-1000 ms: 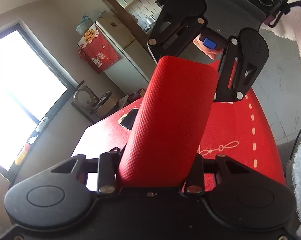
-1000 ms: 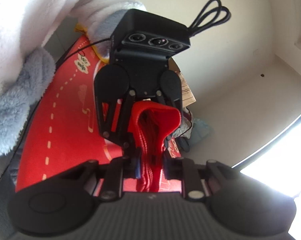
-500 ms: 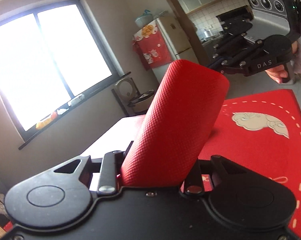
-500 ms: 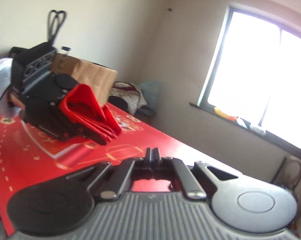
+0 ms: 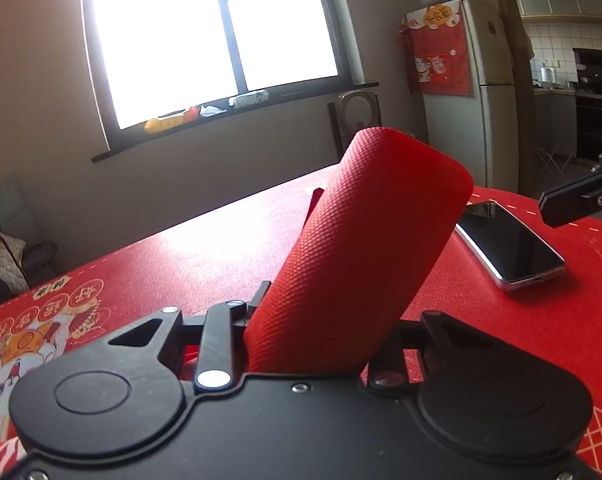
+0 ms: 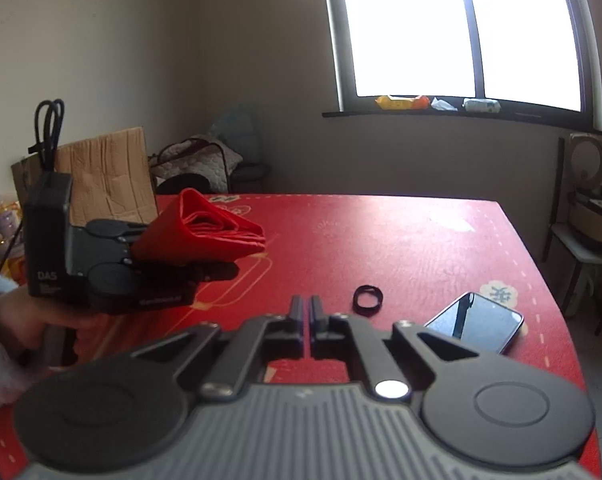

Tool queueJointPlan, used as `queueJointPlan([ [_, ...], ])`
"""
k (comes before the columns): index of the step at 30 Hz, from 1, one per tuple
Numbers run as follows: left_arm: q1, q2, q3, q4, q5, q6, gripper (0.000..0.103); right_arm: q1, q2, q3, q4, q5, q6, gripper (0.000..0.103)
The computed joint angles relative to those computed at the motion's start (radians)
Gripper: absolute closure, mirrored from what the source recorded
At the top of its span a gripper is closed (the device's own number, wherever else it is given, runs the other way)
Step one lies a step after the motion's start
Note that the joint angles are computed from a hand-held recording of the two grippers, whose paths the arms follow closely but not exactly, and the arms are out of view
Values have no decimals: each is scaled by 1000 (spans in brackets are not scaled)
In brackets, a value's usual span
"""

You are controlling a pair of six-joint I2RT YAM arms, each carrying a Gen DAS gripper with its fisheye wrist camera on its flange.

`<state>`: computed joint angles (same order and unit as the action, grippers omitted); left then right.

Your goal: Fold shopping bag

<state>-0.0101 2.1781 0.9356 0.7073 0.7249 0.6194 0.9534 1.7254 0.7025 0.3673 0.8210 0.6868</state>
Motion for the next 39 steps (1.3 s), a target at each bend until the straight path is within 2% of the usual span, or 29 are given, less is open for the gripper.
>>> queueJointPlan([
  [7, 18, 18, 75, -53, 14, -44, 74, -51, 126, 101, 53, 6, 21, 99],
  [11, -16, 37, 107, -54, -27, -85, 74, -103, 228, 184, 120, 49, 30, 98],
  [13, -19, 44, 114, -52, -38, -95, 74, -126, 279, 224, 162, 95, 59, 92],
  [14, -19, 49, 117, -50, -42, -96, 74, -137, 308, 248, 185, 123, 77, 85],
  [16, -20, 57, 124, -49, -51, -97, 74, -154, 357, 278, 257, 166, 104, 81],
  [17, -21, 61, 126, -49, -54, -95, 73, -161, 382, 273, 332, 174, 113, 81],
  [18, -21, 64, 128, -49, -58, -94, 73, -169, 407, 260, 414, 174, 127, 75],
  [19, -22, 66, 129, -52, -62, -94, 73, -179, 408, 252, 409, 154, 170, 70],
  [20, -22, 67, 130, -54, -67, -95, 73, -193, 388, 250, 327, 118, 235, 58],
  [21, -23, 68, 131, -57, -71, -95, 73, -204, 367, 245, 254, 92, 274, 53],
  [25, -38, 80, 141, -58, -106, -100, 73, -215, 329, 188, 173, 118, 384, 52],
  [28, -42, 89, 150, -69, -117, -100, 72, -235, 294, 126, 240, 91, 441, 51],
  [31, -42, 90, 151, -70, -122, -108, 72, -239, 279, 155, 156, 67, 380, 51],
  [33, -42, 91, 154, -77, -125, -112, 72, -232, 302, 251, -18, 75, 307, 52],
  [36, -37, 93, 153, -67, -120, -131, 72, -231, 364, 388, -223, 69, 264, 52],
  [39, -33, 93, 151, -66, -117, -140, 72, -237, 389, 419, -246, 46, 262, 52],
])
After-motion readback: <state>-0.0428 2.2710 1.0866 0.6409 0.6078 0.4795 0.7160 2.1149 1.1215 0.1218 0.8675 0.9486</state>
